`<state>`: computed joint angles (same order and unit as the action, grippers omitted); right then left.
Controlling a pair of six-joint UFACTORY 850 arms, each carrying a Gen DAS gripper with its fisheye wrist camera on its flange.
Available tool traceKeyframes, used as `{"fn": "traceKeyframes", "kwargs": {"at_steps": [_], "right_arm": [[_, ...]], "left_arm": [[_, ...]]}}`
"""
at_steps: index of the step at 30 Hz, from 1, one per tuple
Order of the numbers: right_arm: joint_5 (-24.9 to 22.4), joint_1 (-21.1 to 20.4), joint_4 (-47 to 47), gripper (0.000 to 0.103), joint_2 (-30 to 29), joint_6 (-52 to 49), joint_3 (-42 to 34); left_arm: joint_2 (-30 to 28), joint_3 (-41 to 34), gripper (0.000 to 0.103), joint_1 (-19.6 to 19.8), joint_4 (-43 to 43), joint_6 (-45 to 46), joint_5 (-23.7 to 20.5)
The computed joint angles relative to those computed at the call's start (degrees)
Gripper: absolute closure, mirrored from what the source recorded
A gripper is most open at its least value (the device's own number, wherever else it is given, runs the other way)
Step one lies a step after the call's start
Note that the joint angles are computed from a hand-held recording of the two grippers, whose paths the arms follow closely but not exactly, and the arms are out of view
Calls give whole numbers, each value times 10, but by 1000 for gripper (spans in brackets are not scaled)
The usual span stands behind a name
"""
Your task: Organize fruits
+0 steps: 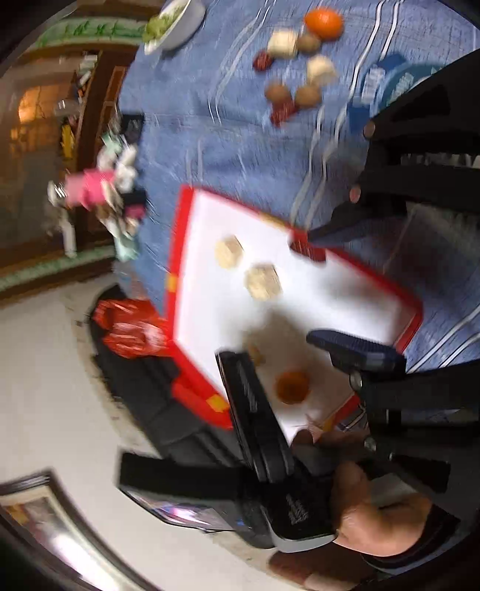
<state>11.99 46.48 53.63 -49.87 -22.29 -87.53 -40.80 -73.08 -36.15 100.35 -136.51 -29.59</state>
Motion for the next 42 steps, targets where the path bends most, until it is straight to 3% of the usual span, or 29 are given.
{"fn": "traceKeyframes", "kwargs": {"at_steps": [2,6,10,17,23,25,35,39,42], "right_arm": [[42,-6,-48,40,32,59,54],[123,-21,-14,35,99,45,166],[161,-37,59,34,138,15,242],[146,-68,53,34,155,20,278],[99,-91,38,36,122,-15,232],[82,-98,55,43,106,-40,212],[68,-105,112,45,75,-121,167],[63,-105,104,67,66,-118,159],[75,-100,158,67,68,-171,159]], "left_arm": [[9,4,30,-15,48,-33,-4],[10,3,29,-48,125,-91,13],[-14,-24,29,-78,178,-98,57],[-55,-80,29,-101,137,-16,99],[-68,-94,30,-103,88,37,117],[-69,-94,30,-103,86,39,119],[-82,-109,30,-99,65,62,135],[-85,-113,30,-99,50,75,134],[-85,-114,30,-99,50,70,136]]}}
